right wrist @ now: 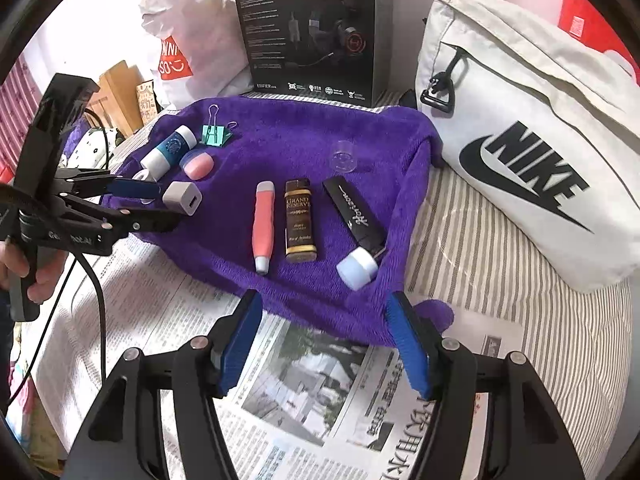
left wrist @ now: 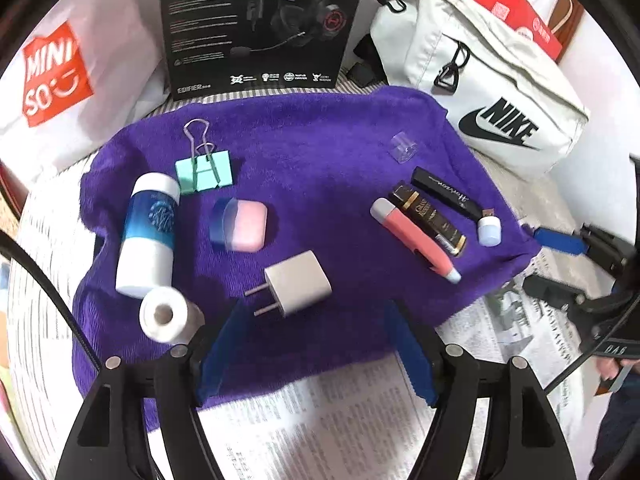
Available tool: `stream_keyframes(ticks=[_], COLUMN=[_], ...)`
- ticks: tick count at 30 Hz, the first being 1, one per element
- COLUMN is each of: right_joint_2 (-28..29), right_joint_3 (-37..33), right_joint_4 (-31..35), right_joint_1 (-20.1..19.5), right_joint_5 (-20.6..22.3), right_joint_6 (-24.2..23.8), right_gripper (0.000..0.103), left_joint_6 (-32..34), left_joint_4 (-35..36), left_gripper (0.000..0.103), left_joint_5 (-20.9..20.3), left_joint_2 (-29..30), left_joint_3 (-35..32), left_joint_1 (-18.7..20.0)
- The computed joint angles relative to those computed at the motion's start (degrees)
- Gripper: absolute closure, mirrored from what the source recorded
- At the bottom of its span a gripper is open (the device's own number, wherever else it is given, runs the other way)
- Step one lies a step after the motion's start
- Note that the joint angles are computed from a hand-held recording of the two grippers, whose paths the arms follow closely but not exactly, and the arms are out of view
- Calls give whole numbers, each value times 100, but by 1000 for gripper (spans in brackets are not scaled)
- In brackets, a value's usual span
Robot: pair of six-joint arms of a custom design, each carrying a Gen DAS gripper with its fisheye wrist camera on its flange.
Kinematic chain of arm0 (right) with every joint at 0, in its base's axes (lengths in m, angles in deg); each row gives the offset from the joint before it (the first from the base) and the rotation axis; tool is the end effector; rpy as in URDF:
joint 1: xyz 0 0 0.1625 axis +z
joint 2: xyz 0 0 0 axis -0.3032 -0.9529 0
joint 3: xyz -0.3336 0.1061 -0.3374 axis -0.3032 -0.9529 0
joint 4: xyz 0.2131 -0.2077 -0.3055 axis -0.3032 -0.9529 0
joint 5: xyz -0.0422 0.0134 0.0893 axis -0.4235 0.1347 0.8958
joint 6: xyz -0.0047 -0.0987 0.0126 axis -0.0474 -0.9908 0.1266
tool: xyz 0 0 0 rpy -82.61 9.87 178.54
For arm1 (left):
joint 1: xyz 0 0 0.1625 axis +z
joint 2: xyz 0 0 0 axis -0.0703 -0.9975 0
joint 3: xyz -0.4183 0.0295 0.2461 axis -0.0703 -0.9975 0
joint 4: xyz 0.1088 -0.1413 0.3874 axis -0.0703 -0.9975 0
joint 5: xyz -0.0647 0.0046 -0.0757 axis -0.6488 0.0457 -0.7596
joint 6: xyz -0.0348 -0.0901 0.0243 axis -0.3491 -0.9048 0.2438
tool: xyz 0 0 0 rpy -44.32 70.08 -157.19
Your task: Organize rigid objects
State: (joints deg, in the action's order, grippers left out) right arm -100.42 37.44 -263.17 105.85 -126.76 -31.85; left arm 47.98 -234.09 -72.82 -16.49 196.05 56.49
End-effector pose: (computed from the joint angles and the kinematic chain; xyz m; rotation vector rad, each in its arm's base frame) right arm 0.0816 -0.5556 0.1604 0.8852 -2.4246 0.4322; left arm -0.1855 -0.5634 0.0631 0.3940 2.4964 -0.5174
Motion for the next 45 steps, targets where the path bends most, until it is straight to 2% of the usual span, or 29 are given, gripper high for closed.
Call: stream_keyframes(ticks=[3,5,8,10,13,16,22,28,31,38,45], right_joint_2=[-39,-48,-67,-88,-88,-89,-1,-70,-176,-320,-440], right_joint_3=[78,145,219,277,355,443,706,961,1096,1414,1663], right_joint_4=[-8,-111,-154,-174,-198,-271,-937,-1276,-1392,-1980,-2271], right_joint_1=[-17,-9,4,1,11,6,43,130,179,386,410], right_joint_5=[4,-17,-36,-22,-111,-137,-293,-420,-396,-650,-674], right_joint_6=[84,103,161,230,407,536,752,1057,1266,1352,1501], right_gripper=[34,28,24,23,16,15,0,0,0,0,0], left_joint_6=[-102,-107,-122,-226,-392,-601,-1232,-1917,-2161,-2537,-2934], left_joint_4=[-27,-94,-96,-68,-41,-77,-153,-3,-278,-437,-251], left_gripper=[25,22,19,16,16,11,6,0,0,0,0], left_joint_5=[-253,-106,102,103,24,199,405,1162,1202,1266,1440], left_joint_2=[-84,-88,-102,-155,-243,-305,-543,-771,-834,-839,-825], left_joint_3=[110,218,331,407,546,762,1191,1625,1839,2107,2234], left_joint_1=[-16,-122,-277,-355,-447,-604,-788,-1156,-1258,-1459,-1734])
